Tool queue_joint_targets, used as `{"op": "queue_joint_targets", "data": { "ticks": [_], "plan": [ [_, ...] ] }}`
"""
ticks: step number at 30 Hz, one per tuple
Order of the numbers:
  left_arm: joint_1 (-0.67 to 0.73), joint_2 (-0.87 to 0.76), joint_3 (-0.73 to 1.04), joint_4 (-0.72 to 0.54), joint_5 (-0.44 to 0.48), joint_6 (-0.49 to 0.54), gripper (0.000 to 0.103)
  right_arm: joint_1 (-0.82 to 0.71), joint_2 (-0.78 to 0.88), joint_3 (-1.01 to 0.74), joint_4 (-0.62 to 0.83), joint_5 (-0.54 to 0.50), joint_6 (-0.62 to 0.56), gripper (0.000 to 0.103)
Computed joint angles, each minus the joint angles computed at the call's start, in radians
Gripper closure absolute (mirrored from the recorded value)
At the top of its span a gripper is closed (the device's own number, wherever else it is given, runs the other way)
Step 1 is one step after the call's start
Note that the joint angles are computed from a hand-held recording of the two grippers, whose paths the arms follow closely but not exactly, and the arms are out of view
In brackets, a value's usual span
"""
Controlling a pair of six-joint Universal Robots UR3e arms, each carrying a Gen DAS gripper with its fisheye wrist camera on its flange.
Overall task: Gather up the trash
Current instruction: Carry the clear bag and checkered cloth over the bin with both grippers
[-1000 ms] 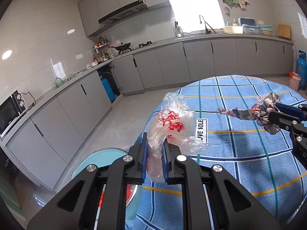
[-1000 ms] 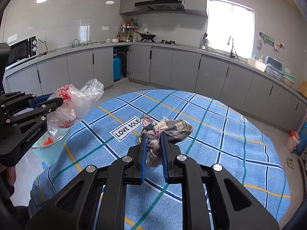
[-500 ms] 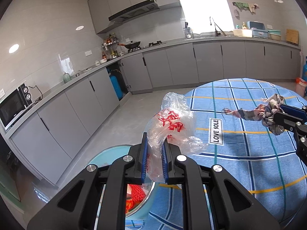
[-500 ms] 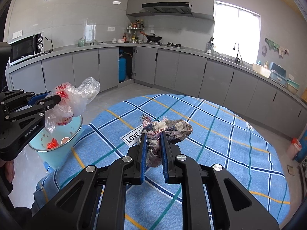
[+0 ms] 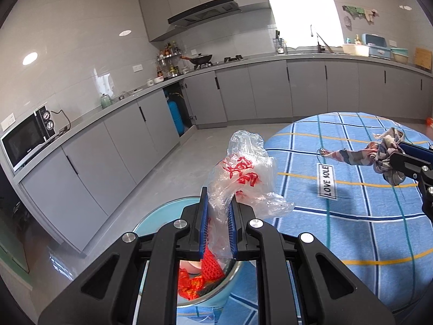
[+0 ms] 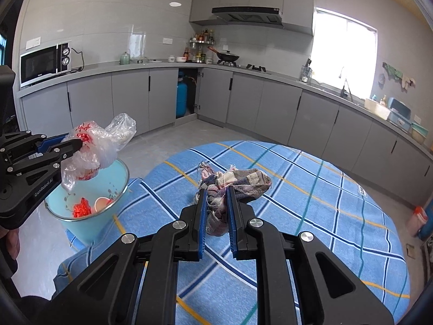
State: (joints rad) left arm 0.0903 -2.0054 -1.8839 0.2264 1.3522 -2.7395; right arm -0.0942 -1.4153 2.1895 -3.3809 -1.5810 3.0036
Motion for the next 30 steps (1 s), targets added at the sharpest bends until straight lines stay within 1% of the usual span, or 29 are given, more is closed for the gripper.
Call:
{"op": "queue_joint_targets", "data": {
  "ticks": [16, 20, 30],
  "plan": [
    [0.104, 0.012, -0.01, -0.006, -0.012, 0.008, 0.09, 0.096, 0.102, -0.16, 0.047, -0.019, 0.004, 0.088],
    [0.112, 0.007, -0.007, 0.007, 0.01, 0.006, 0.09, 0.112, 0.121, -0.196, 0.063, -0.02, 0.005, 0.088],
    [0.153, -0.016, 0.034, -0.016, 0.036, -0.003, 0.09, 0.152, 0.172, -0.29, 0.098, -0.012, 0.004, 0.088]
  ]
}}
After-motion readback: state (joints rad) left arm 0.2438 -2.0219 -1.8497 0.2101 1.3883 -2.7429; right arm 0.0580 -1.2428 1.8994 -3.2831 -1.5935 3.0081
